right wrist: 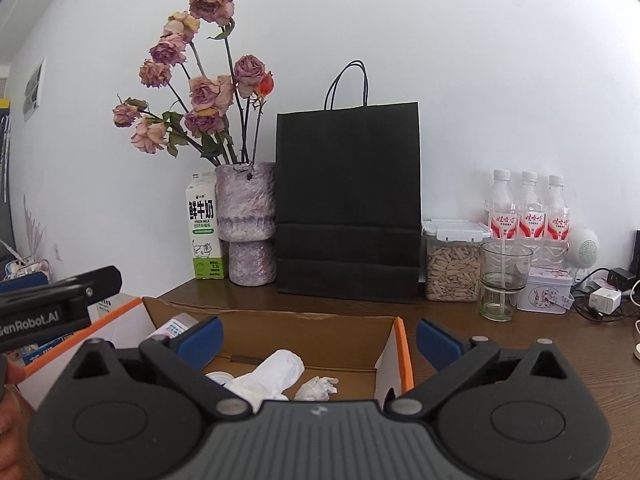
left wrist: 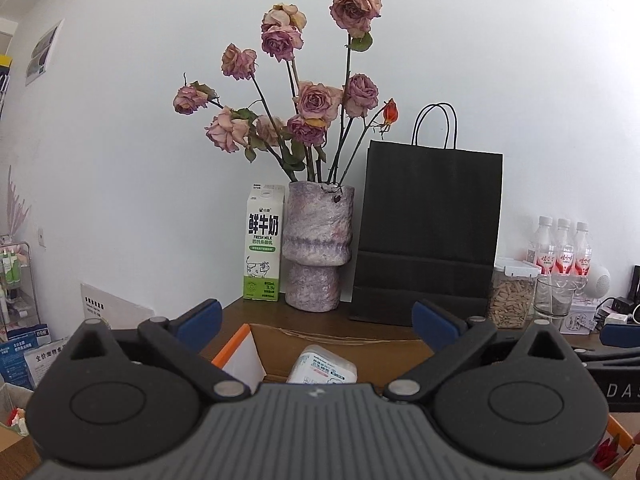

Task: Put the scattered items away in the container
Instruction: 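Withdraw both tools from the box toward the purple cloth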

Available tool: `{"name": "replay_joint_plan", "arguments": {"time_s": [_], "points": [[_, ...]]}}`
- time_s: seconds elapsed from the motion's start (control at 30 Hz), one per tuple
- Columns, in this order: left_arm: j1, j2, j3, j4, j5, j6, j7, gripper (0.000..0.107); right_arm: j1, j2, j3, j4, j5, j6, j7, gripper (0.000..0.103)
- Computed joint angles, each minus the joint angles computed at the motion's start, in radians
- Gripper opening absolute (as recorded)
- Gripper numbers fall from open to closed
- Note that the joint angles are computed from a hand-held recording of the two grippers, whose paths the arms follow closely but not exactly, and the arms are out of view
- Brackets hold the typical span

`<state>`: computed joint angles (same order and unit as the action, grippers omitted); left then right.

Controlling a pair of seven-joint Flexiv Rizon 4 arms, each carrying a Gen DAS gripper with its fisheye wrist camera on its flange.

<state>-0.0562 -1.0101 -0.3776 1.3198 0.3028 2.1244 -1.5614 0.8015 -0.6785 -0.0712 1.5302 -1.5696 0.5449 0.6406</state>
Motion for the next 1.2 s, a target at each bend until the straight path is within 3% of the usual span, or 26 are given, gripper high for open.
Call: {"name": "replay_joint_plan", "arguments": {"time_s": [0.37, 0.57, 0.73, 0.83, 1.0, 1.2], "points": [[0.009, 0.016, 0.001, 0.023, -0.006, 0.0, -0.022, 0.103, 0.01, 0.015, 0.011, 0.011, 0.042, -0.05, 0.031, 0.103], [0.064, 0.043, -0.054, 0.062, -0.006, -0.1, -0.024, 0.103, 0.003, 0.031, 0.027, 0.01, 0.062, -0.017, 0.028, 0.103], [0.11, 0.08, -0.088, 0.108, -0.061, -0.177, 0.026, 0.103, 0.022, 0.024, 0.041, -0.016, 0.126, -0.012, -0.087, 0.103], [0.132, 0.105, -0.091, 0.142, -0.073, -0.17, 0.072, 0.103, 0.051, 0.029, 0.05, -0.022, 0.177, -0.044, -0.173, 0.103], [0.245, 0.142, -0.185, 0.23, 0.011, -0.157, 0.156, 0.103, 0.086, 0.065, 0.087, 0.016, 0.251, -0.075, -0.263, 0.103], [0.344, 0.193, -0.241, 0.355, 0.1, -0.132, 0.227, 0.103, 0.102, 0.075, 0.142, 0.052, 0.406, -0.069, -0.284, 0.103]]}}
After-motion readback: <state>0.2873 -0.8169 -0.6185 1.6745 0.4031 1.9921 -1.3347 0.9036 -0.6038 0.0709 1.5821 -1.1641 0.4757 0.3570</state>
